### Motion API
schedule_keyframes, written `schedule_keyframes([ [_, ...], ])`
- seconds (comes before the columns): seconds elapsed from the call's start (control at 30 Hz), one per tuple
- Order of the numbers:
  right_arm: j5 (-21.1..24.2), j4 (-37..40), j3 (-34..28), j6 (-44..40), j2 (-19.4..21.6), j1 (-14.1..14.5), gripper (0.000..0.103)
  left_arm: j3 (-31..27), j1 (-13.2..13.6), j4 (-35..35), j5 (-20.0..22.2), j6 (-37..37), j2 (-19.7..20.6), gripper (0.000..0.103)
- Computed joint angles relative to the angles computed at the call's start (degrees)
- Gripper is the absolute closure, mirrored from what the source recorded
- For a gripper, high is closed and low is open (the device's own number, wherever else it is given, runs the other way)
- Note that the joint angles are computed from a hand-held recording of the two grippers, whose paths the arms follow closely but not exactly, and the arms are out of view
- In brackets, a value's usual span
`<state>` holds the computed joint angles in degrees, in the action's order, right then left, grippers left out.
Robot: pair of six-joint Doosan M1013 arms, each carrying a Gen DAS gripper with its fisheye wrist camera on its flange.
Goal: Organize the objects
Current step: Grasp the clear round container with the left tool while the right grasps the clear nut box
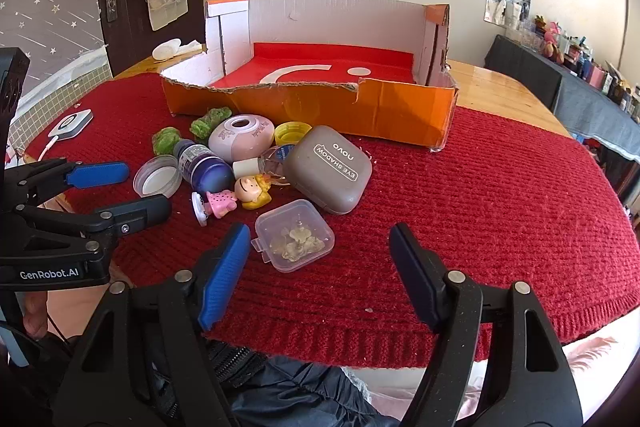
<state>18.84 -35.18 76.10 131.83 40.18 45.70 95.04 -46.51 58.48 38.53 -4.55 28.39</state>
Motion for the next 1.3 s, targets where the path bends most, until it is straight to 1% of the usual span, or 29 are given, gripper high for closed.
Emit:
schedule_keyframes([
  [0.1, -0.1, 3.6, -0.5, -3.7, 0.3, -0.1, 0.043, -0.2, 0.2, -0.2, -0.5, 0.7, 0.1, 0.041],
  [0.2, -0.4, 4.5, -0.6, -4.7, 0.5, 0.0, 0.048, -0.4, 0.3, -0.2, -0.7, 1.3, 0.2, 0.049],
  [0.27, -0.5, 6.6, -0.8, -6.8, 0.6, -0.2, 0.050, -0.5, 0.4, -0.4, -1.0, 1.6, 0.2, 0.054],
  [0.3, -0.5, 7.0, -0.9, -7.2, 0.6, -0.2, 0.053, -0.5, 0.4, -0.3, -1.2, 1.7, 0.2, 0.058],
  [0.33, -0.7, 7.9, -0.9, -8.2, 0.6, -0.2, 0.058, -0.6, 0.4, -0.3, -1.4, 1.9, 0.2, 0.061],
  [0.37, -0.9, 9.5, -0.8, -9.7, 0.5, -0.3, 0.061, -0.6, 0.4, -0.4, -1.5, 2.0, 0.2, 0.061],
  [0.4, -0.9, 10.0, -0.9, -10.1, 0.5, -0.4, 0.062, -0.6, 0.4, -0.3, -1.6, 2.1, 0.2, 0.061],
  [0.57, -1.7, 12.7, -0.8, -12.3, 0.4, -0.5, 0.062, 0.0, 0.3, 0.4, -2.5, 1.1, -0.2, 0.061],
  [0.77, -2.9, 11.8, -0.7, -12.0, 0.1, -0.3, 0.062, -0.1, 0.0, 1.4, -1.7, 0.7, -0.5, 0.061],
  [1.13, -3.4, 14.3, -0.6, -14.1, -0.2, -0.5, 0.062, -0.3, 0.0, 2.2, -1.7, 0.4, -0.8, 0.061],
  [1.3, -4.1, 15.6, -0.8, -15.5, -0.3, -0.6, 0.062, -0.6, 0.0, 3.3, -1.0, 0.1, -0.9, 0.061],
])
